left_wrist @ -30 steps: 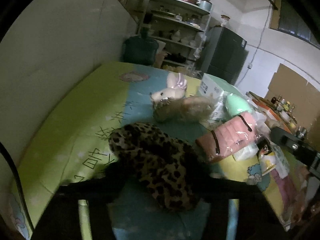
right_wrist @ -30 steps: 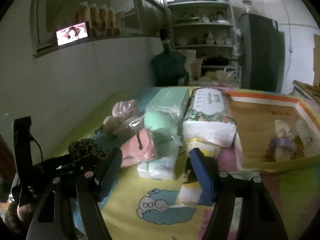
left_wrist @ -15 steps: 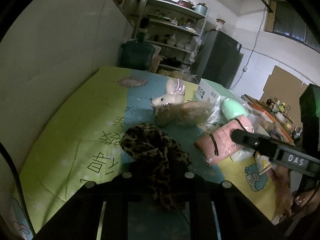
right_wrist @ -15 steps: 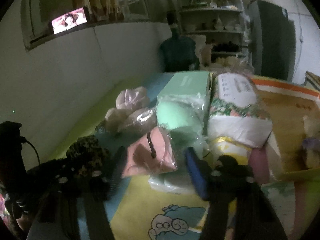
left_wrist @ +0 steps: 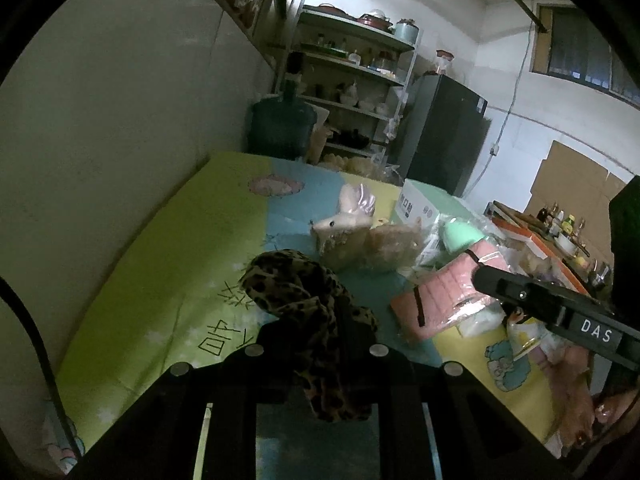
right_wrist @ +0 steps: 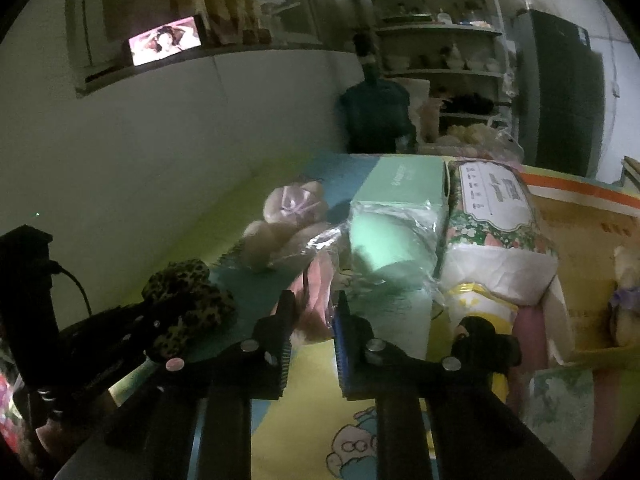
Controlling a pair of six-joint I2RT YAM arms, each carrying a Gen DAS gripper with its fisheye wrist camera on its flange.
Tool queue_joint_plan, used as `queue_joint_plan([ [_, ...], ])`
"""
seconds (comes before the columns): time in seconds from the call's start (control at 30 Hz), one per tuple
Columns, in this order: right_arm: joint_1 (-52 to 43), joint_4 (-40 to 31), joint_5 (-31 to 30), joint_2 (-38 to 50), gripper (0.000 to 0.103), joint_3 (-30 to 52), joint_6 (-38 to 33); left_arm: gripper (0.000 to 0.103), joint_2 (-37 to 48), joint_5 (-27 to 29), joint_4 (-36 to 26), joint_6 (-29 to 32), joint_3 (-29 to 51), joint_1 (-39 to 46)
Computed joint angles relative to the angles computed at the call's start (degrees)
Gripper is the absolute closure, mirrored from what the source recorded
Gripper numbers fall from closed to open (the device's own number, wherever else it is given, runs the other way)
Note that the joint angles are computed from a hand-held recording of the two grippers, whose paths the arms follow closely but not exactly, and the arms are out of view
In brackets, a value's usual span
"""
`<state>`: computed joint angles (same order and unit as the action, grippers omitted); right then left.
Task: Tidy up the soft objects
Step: 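Grasp the leopard-print cloth with the left gripper while the right gripper grasps the pink wrapped item, then carry the leopard cloth and pink item over the cardboard box with both grippers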
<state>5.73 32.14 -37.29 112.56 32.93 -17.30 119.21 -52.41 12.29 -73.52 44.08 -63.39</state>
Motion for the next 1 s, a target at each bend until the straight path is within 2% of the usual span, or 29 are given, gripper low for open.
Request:
queue_joint_plan([
  [0.13,-1.07,0.49,-1.79,-2.62,0.089,-1.75,0.14,0.085,-1.10,-1.37,-2.01,-0.34,0.37,-0.78],
  [0.53,-6.43,0.47,-7.87,-10.11,0.090,-5.74,-0.30,0.085,-3.10,-4.47,-9.02,0.31,4.59,-2.83],
  [0.83,-11.21,-0.98,-12.63,-14.88,0.090,-6.44,-0.20,0.085,-3.76,-6.31,-11.12,3.92,8.68,-3.45],
  [1.0,-14.73,-2.02,-15.46,-16.56,0.090,-6.11,-0.18,0.085,-3.07,-6.78,-9.27,9.33,11.87,-3.20],
])
